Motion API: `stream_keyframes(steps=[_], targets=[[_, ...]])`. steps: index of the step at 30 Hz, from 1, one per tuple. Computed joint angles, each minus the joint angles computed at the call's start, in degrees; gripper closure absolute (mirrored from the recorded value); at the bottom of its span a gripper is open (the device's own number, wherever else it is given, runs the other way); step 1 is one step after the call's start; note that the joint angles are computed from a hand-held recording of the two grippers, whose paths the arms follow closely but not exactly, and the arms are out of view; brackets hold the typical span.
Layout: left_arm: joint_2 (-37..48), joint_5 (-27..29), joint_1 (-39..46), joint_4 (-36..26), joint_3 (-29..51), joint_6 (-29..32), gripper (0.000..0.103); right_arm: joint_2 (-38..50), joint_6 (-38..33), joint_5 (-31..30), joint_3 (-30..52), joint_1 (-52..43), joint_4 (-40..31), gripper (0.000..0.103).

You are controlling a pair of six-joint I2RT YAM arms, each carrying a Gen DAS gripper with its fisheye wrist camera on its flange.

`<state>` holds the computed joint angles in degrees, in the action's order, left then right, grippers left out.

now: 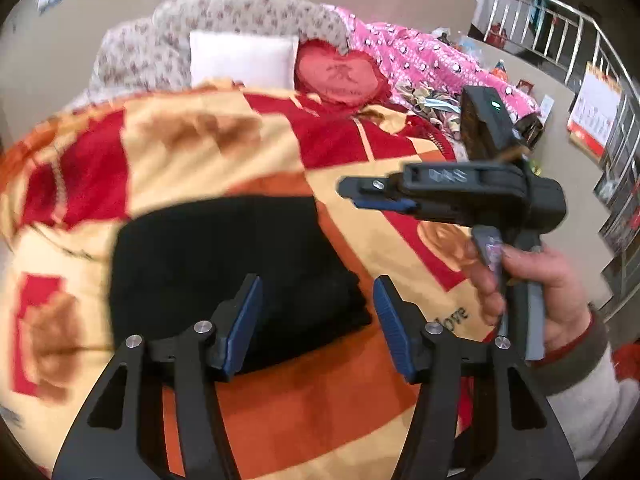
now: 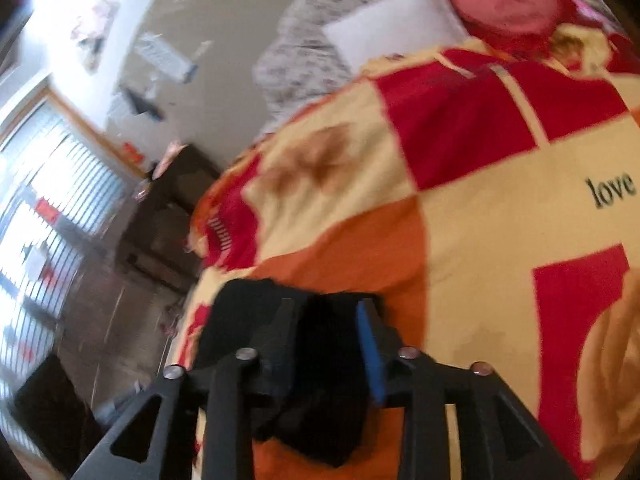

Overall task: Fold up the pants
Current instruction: 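Lower the folded pants onto the blanket and open the left gripper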

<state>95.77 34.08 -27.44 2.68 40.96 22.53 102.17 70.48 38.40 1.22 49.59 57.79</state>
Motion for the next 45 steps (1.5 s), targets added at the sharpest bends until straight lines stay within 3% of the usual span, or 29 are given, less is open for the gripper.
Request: stream_keyframes(steps=[3, 6, 9, 11, 13, 16, 18, 21, 26, 32, 34, 36, 38, 39, 41, 43, 45], targets=[[-0.73, -4.78, 1.41, 2.61, -0.26, 0.5, 0.045, -0.25, -1.95, 0.1, 3.77, 4.23, -4.03, 0.063], [4.04, -9.21, 3.07, 4.58, 2.76, -0.9, 0.045, 7.52, -4.21, -2.79, 7.06, 4.41, -0.02, 0.062], [10.59, -13.41, 3.5, 6.08, 6.32, -4.35, 0.045, 10.99, -5.37, -6.46, 14.58, 2.61, -10.41, 0.062], [15.93, -15.26, 2.39, 5.54, 9.73, -5.84, 0.045, 11.49, -6.0, -3.98, 20.01, 3.07, -21.79, 0.072], [18.53, -17.21, 0.82, 8.22, 9.9, -7.27, 0.045, 11.45, -6.35, -2.27, 21.85, 2.03, -25.98, 0.091], [19.97, -18.43, -1.43, 9.84, 10.52, -9.41, 0.034, 12.3, -9.85, -3.31, 23.03, -1.81, -26.63, 0.095], [20.36, -19.26, -2.49, 9.9, 11.09, -10.03, 0.033, 11.72, -11.21, -2.63, 24.66, -2.99, -30.97, 0.096], [20.44, -20.44, -3.55, 9.73, 11.64, -10.33, 0.033, 9.74, -9.24, -2.37, 24.22, -2.71, -33.53, 0.095], [20.19, -19.29, -2.93, 8.77, 11.85, -10.58, 0.033, 3.48, -3.84, 2.37, 24.68, 5.87, -41.67, 0.094], [19.46, -21.21, -3.74, 9.05, 11.09, -11.69, 0.033, 12.34, -3.08, -2.1, 28.34, 7.02, -41.23, 0.094], [18.68, -21.59, -3.71, 8.64, 10.67, -11.82, 0.033, 12.59, -2.27, -1.36, 25.66, 7.15, -36.43, 0.094], [18.07, -21.5, -3.27, 8.02, 10.41, -11.99, 0.033, 11.37, -0.5, -0.47, 26.35, 7.09, -40.43, 0.094], [17.3, -22.65, -3.01, 7.72, 9.97, -12.48, 0.033, 10.15, 2.56, 1.67, 29.76, 7.96, -50.6, 0.091], [17.02, -22.18, -2.62, 7.37, 9.9, -12.57, 0.033, 9.54, 2.78, 1.9, 29.4, 8.26, -50.49, 0.091], [16.73, -20.95, -1.69, 5.76, 10.43, -13.04, 0.033, 7.55, 2.79, 2.55, 25.41, 9.08, -43.16, 0.088], [16.15, -20.79, -0.96, 5.56, 10.27, -13.46, 0.033, 7.22, 4.04, 4.16, 24.39, 10.11, -41.59, 0.073], [15.23, -20.56, -0.15, 6.08, 9.48, -13.53, 0.033, 7.5, 3.9, 3.49, 24.52, 10.12, -41.32, 0.072]])
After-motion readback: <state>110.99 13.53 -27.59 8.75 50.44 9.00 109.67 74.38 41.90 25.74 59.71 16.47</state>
